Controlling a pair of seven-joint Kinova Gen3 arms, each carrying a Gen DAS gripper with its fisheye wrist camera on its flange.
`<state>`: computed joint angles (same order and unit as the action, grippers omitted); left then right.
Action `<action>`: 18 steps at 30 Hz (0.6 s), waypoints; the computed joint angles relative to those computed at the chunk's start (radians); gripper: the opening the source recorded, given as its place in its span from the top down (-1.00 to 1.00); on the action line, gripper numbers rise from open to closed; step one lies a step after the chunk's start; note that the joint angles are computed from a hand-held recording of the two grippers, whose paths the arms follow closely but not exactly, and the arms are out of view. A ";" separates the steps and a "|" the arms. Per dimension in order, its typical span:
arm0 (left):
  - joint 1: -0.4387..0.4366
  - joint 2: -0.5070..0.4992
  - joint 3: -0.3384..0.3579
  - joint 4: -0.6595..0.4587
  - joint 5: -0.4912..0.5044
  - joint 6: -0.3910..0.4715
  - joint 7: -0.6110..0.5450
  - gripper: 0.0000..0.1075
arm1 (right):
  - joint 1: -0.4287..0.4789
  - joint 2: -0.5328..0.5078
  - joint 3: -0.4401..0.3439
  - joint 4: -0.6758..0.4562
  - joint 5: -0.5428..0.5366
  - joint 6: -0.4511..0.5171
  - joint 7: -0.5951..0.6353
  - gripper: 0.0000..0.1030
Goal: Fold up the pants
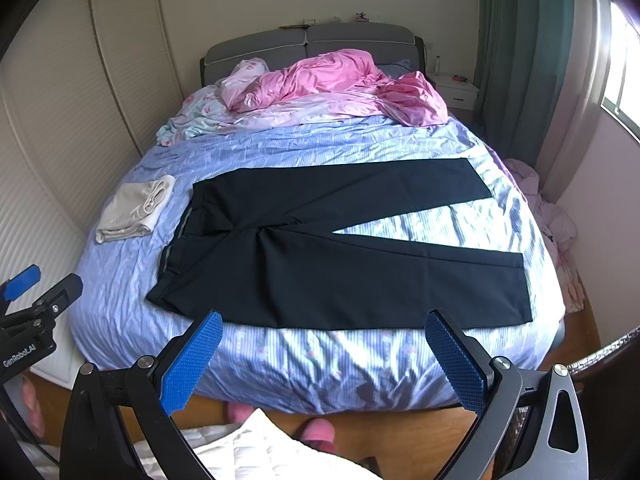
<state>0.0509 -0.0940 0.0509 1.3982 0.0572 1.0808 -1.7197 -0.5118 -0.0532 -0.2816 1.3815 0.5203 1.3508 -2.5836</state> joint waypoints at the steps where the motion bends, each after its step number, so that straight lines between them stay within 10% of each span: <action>1: 0.000 0.001 0.001 -0.002 -0.002 0.002 0.001 -0.92 | 0.000 -0.001 0.001 0.001 0.000 -0.002 0.001 -0.99; 18: -0.006 0.007 -0.006 -0.020 0.015 0.013 -0.016 -0.92 | -0.002 0.000 -0.002 0.003 0.007 0.001 -0.003 -0.99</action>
<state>0.0449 -0.0874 0.0450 1.3777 0.0720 1.0937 -1.7354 -0.5136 -0.0529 -0.2834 1.3841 0.5275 1.3523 -2.5870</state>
